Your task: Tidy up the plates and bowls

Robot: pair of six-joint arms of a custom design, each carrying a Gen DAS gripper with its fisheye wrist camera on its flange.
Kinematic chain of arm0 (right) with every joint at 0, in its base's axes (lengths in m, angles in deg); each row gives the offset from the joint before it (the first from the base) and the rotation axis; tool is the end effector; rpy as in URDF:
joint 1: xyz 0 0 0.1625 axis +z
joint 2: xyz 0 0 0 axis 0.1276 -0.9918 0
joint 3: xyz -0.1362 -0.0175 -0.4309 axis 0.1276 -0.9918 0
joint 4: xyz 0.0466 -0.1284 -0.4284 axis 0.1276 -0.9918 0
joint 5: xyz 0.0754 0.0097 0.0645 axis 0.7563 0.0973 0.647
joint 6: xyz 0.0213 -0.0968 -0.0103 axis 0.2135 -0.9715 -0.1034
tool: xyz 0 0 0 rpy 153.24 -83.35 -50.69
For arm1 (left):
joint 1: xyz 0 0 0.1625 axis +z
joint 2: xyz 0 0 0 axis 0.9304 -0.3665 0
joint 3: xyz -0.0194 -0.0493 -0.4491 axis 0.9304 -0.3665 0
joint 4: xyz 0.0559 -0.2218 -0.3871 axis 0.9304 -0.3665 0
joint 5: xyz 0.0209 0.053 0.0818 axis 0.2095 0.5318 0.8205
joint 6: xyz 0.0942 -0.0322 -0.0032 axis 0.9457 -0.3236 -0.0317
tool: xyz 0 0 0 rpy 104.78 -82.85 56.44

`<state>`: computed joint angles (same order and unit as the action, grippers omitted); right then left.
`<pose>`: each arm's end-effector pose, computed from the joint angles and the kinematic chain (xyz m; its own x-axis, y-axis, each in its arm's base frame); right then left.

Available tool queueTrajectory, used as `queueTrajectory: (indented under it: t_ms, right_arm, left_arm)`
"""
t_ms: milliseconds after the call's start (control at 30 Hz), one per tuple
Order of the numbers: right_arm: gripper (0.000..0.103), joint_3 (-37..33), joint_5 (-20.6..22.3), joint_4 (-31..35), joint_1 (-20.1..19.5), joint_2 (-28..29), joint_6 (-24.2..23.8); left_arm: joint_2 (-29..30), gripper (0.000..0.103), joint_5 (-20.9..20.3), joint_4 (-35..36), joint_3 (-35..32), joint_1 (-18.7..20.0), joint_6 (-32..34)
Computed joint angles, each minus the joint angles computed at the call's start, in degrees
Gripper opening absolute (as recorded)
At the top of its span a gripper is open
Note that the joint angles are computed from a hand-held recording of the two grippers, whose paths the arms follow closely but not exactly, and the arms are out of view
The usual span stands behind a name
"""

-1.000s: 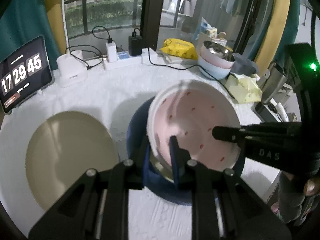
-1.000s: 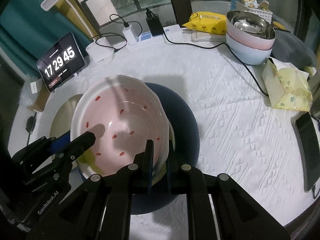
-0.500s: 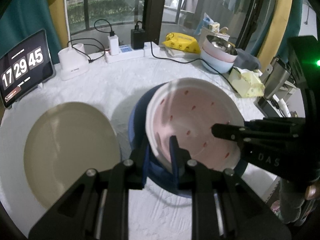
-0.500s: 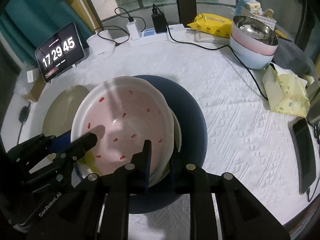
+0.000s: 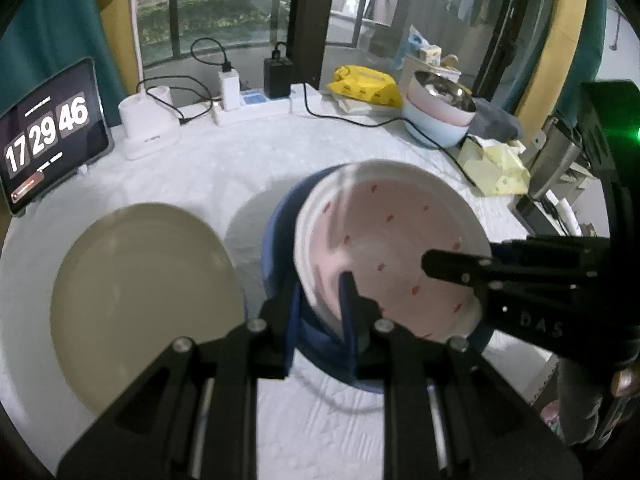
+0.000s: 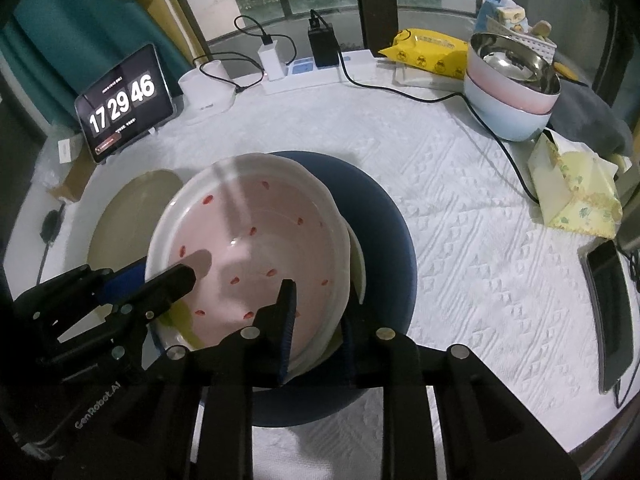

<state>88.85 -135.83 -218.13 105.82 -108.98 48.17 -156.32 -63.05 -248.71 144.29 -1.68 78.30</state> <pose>0.3025 -0.5246 -0.0239 -0.8262 -0.0647 0.5596 -0.3089 0.8827 -0.3540 -0.0367 -0.5515 0.2206 -0.7464 0.3668 -0.5553 0.5866 0.7567 -0.2886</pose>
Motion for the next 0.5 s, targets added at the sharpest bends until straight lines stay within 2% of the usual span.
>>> queueTrajectory:
  t_ms: [133,300,367,400,500]
  right_arm:
    - [0.037,0.18,0.27,-0.85,0.29,0.16,-1.70]
    - [0.043,-0.18,-1.49,-1.48,1.29,1.03,-3.76]
    - [0.050,-0.53,-3.15,-1.76,2.00,1.63,-4.83]
    - [0.059,-0.96,-5.47,-1.63,2.68,2.19,-5.29]
    - [0.061,-0.96,-6.09,-2.74,3.16,2.40,-7.66]
  left_arm:
    - [-0.23,0.019,0.37,-0.34,0.01,-0.20,0.25]
    - [-0.19,0.019,0.65,-0.43,0.03,-0.27,0.13]
    - [-0.26,0.019,0.25,-0.38,0.06,-0.19,0.31]
    - [-0.27,0.019,0.25,-0.51,0.13,-0.21,0.46]
    - [-0.44,0.019,0.03,-0.89,0.40,-0.45,0.49]
